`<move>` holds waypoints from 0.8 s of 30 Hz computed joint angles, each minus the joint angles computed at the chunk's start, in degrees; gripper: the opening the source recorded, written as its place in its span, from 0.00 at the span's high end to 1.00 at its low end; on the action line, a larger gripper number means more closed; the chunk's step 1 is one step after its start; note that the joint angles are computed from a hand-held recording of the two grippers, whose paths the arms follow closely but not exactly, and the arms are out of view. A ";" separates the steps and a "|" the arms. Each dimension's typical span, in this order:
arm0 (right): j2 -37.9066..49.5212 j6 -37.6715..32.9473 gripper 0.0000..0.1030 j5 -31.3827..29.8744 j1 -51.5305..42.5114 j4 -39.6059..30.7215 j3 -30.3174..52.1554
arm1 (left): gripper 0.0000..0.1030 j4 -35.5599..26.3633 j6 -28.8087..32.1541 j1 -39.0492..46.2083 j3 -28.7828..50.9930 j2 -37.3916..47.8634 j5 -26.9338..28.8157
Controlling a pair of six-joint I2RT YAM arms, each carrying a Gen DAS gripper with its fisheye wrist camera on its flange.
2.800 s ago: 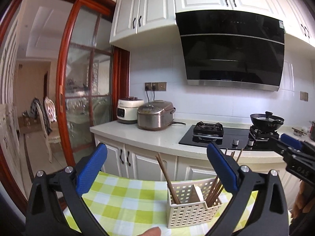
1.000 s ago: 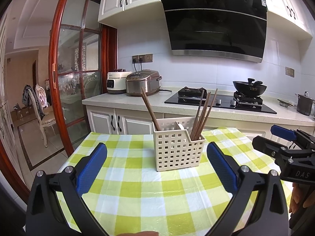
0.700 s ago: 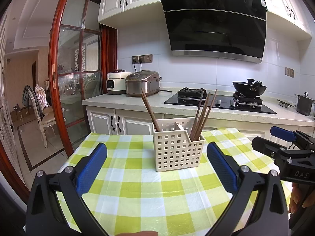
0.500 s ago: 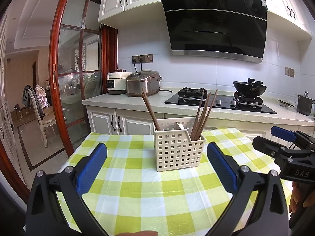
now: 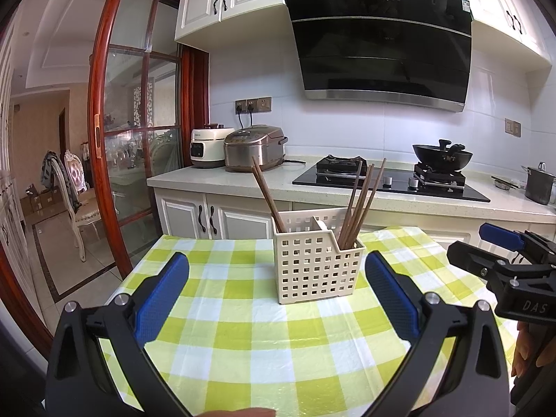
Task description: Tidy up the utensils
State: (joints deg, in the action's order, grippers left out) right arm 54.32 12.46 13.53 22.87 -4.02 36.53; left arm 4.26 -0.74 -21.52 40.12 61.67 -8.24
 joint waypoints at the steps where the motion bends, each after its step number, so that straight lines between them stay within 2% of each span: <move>1: 0.04 0.03 0.18 0.02 0.01 -0.04 0.04 | 0.05 0.15 0.06 -0.06 -0.15 -0.12 -0.14; 13: 0.03 0.06 0.18 0.28 0.36 -0.05 -0.10 | 0.05 0.43 0.54 -0.86 -0.40 -0.67 -0.25; 20: 0.33 0.63 0.18 0.79 0.97 0.36 -0.37 | 0.05 0.33 0.32 -0.05 0.21 0.14 1.72; 24: 0.34 0.68 0.18 0.83 1.15 0.49 -0.73 | 0.05 1.30 0.30 -0.70 -0.21 0.53 -0.41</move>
